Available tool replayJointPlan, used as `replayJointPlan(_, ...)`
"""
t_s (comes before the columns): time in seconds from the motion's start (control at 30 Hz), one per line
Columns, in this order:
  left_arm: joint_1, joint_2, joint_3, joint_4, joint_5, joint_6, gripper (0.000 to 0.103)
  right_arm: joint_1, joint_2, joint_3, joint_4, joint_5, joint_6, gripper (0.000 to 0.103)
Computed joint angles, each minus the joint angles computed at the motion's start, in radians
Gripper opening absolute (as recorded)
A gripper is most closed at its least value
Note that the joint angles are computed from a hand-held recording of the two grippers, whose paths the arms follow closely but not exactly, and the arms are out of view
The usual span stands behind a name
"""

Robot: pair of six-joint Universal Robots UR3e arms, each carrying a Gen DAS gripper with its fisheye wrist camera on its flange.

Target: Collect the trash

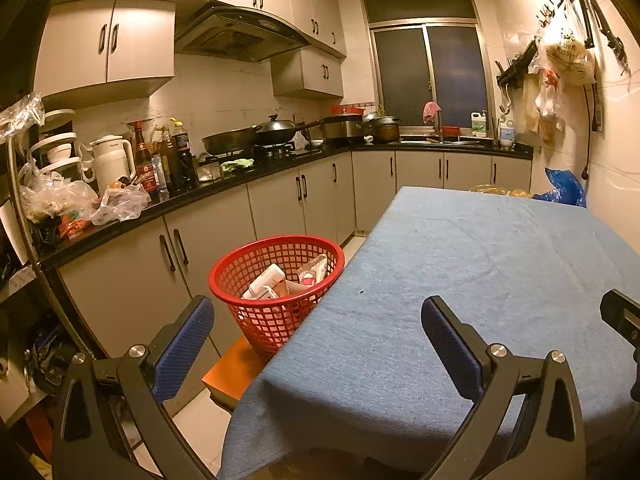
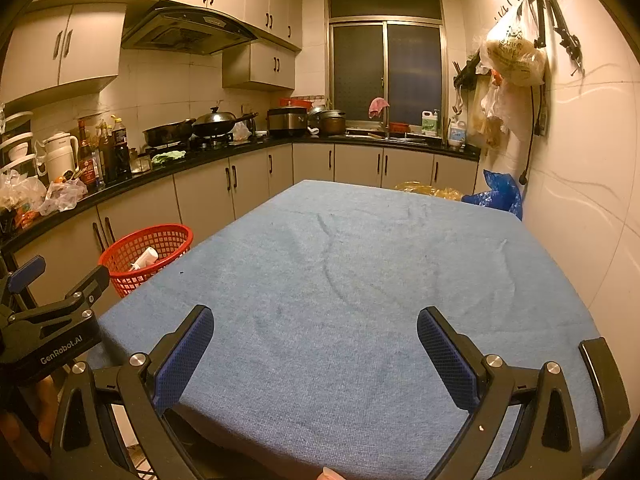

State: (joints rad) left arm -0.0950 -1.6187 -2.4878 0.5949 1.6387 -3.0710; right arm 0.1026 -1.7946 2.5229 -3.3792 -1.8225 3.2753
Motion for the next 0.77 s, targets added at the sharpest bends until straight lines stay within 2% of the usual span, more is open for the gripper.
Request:
replayJointPlan(0.3, -0.029, -0.033, 0.039, -0.011, 0.007, 0.002, 0.103, -0.045, 0.014, 0.013, -0.004, 0.042, 0.008, 0.103)
replayJointPlan(0.43, -0.065, -0.056, 0.099, -0.063, 0.006, 0.002, 0.103, -0.121, -0.011, 0.025, 0.017, 0.094, 0.005, 0.103)
replayJointPlan(0.53, -0.112, -0.094, 0.183, -0.126, 0.009, 0.004, 0.103, -0.234, -0.056, 0.029, 0.071, 0.157, -0.009, 0.103)
replayJointPlan(0.67, -0.175, -0.146, 0.397, -0.395, -0.071, 0.004, 0.103, -0.442, -0.122, 0.029, 0.169, 0.244, -0.047, 0.103)
replayJointPlan(0.77, -0.235, -0.257, 0.635, -0.629, -0.149, 0.014, 0.103, -0.572, -0.087, -0.021, 0.260, 0.271, -0.090, 0.103)
